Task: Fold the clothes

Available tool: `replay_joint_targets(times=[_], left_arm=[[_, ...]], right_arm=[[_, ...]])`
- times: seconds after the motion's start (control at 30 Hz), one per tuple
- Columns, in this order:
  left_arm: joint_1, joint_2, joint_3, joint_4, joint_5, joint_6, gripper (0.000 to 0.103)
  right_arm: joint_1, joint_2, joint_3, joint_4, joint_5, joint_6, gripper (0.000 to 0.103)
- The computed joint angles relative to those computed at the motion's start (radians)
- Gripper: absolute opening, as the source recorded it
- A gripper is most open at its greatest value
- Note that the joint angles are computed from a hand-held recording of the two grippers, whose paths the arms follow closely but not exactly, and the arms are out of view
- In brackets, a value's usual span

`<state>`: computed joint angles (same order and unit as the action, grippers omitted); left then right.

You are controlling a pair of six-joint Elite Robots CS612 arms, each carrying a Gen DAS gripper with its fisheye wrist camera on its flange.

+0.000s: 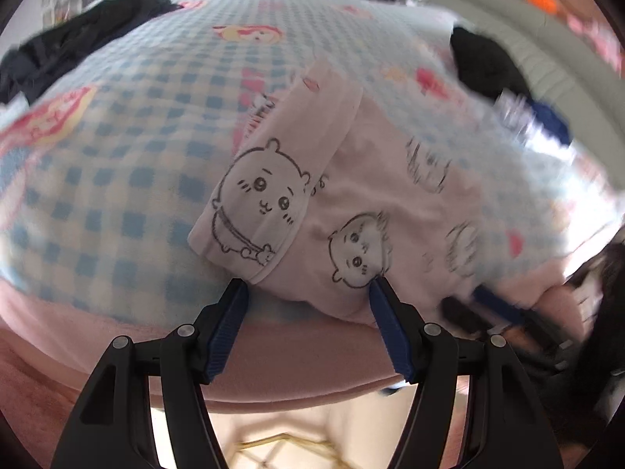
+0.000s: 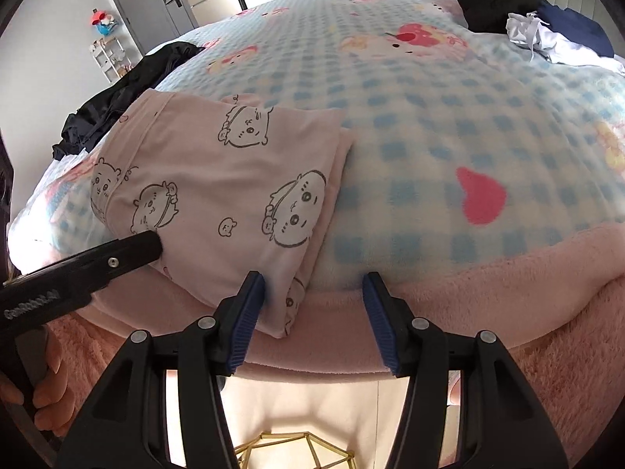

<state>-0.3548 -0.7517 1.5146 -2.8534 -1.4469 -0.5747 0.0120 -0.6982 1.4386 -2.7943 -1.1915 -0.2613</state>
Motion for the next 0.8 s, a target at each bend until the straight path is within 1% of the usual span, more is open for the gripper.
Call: replay_joint_targets(times=[0.07, 0.1, 0.13, 0.23, 0.27, 0.3, 0.4, 0.47, 0.57, 0.63, 0.7, 0.73, 0.8], left_arm=[[-0.009, -0.004, -0.018, 0.120, 0.044, 0.044, 0.068], [-0.009, -0.011, -0.011, 0.135, 0.041, 0.047, 0.068], [-0.007, -0.017, 0.003, 0.120, 0.034, 0.048, 0.068], [0.018, -0.027, 0.045, -0.059, -0.072, -0.021, 0.068], [0.023, -0.024, 0.049, -0.109, -0.082, -0.042, 0.068], [0.025, -0.019, 0.045, -0.130, -0.069, -0.058, 0.068], [0.027, -0.003, 0.010, -0.055, -0.007, -0.093, 0.069], [0.030, -0.005, 0.004, 0.011, 0.012, -0.100, 0.069], [0.045, -0.026, 0.035, -0.012, -0.042, -0.096, 0.069], [0.045, -0.048, 0.061, -0.051, -0.029, -0.076, 0.069], [0.046, -0.064, 0.082, -0.103, -0.017, -0.056, 0.069], [0.055, -0.059, 0.074, -0.127, -0.046, -0.040, 0.069], [0.073, -0.047, 0.056, -0.170, -0.106, -0.011, 0.069]], right_arm=[[0.000, 0.002, -0.003, 0.001, -0.003, 0.003, 0.054], [0.000, 0.004, -0.006, 0.003, -0.004, 0.006, 0.054], [-0.001, 0.005, -0.009, 0.004, -0.004, 0.009, 0.054], [-0.002, 0.009, -0.016, 0.001, 0.009, 0.031, 0.054], [-0.002, 0.010, -0.016, -0.002, 0.010, 0.032, 0.054], [-0.001, 0.010, -0.017, -0.003, 0.006, 0.030, 0.054], [0.000, 0.012, -0.021, -0.004, 0.003, 0.024, 0.054], [-0.001, 0.013, -0.020, -0.003, 0.002, 0.018, 0.054], [-0.003, 0.012, -0.019, -0.004, -0.006, 0.019, 0.054], [-0.006, 0.010, -0.018, -0.001, 0.001, 0.030, 0.054], [-0.015, 0.009, -0.017, -0.009, 0.036, 0.059, 0.054], [-0.020, 0.010, -0.017, -0.017, 0.064, 0.073, 0.054], [-0.033, 0.015, -0.026, -0.026, 0.147, 0.095, 0.055]])
